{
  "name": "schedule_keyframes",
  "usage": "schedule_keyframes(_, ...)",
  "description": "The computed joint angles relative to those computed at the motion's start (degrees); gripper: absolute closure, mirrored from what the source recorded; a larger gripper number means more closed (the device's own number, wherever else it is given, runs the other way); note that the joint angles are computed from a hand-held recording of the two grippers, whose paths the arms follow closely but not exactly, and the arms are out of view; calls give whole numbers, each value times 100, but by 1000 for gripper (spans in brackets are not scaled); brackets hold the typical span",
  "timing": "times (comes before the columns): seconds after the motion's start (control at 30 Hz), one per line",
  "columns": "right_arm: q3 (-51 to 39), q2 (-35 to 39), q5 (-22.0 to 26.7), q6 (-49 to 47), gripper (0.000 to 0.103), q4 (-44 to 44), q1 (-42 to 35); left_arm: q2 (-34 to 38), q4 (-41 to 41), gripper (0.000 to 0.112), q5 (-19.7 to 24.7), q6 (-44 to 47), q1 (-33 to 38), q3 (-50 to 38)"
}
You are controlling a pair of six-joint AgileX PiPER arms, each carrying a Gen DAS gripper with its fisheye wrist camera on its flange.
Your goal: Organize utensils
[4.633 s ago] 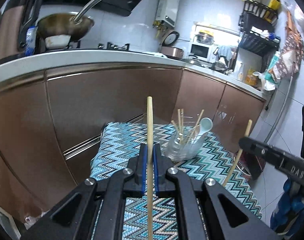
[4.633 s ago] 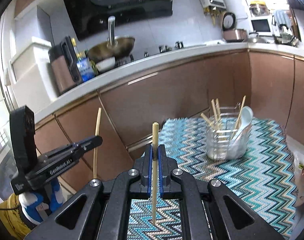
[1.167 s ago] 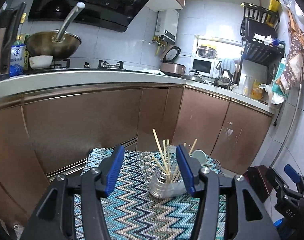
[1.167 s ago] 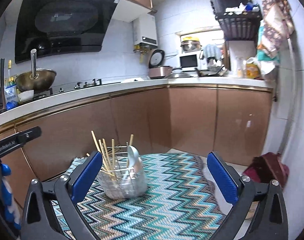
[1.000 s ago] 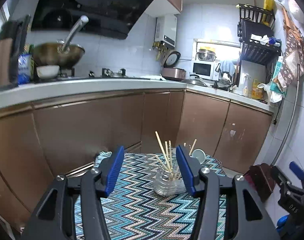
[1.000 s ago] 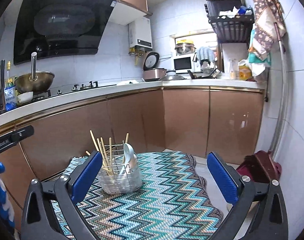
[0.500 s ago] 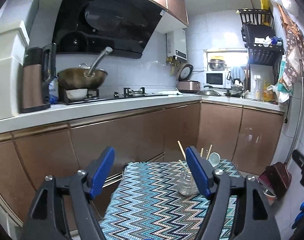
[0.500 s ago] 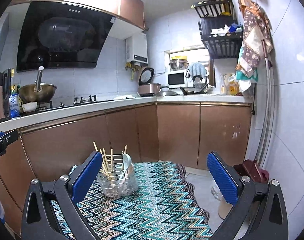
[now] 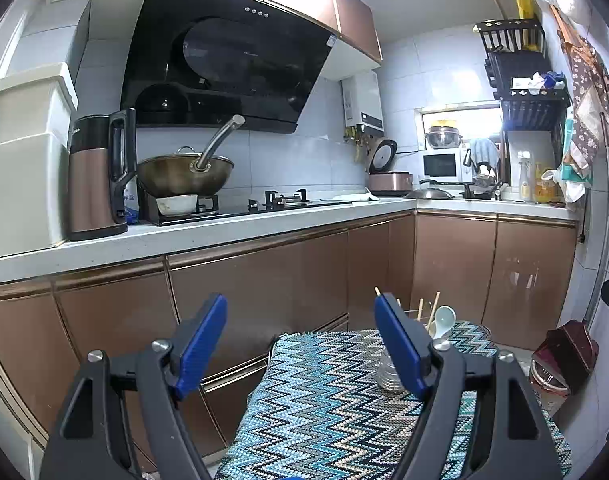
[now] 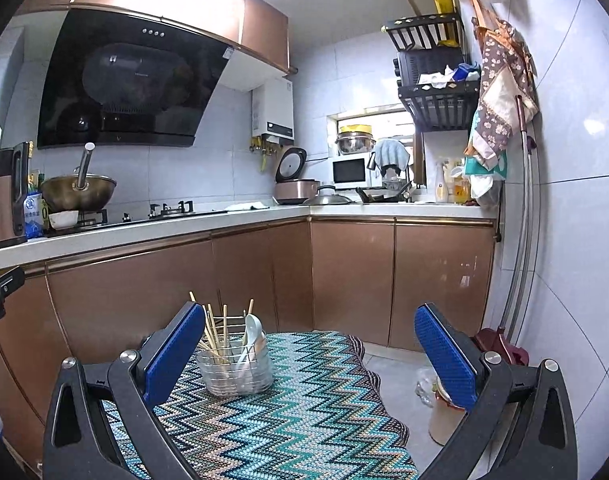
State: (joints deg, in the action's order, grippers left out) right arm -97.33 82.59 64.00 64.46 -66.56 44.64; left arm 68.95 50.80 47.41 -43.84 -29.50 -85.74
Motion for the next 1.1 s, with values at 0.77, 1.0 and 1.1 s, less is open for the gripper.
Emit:
schedule_keyframes(0.77, -31, 80, 295, -31, 0, -337, 380, -281, -143, 37, -173, 45, 53, 270)
schedule_keyframes(1.0, -14, 54, 311, -18, 0, -360, 408, -252, -48, 37, -52, 32, -94, 246)
schedule_keyframes(1.1, -12, 54, 316, -15, 0, -367, 412, -231, -150, 37, -34, 86, -59, 207)
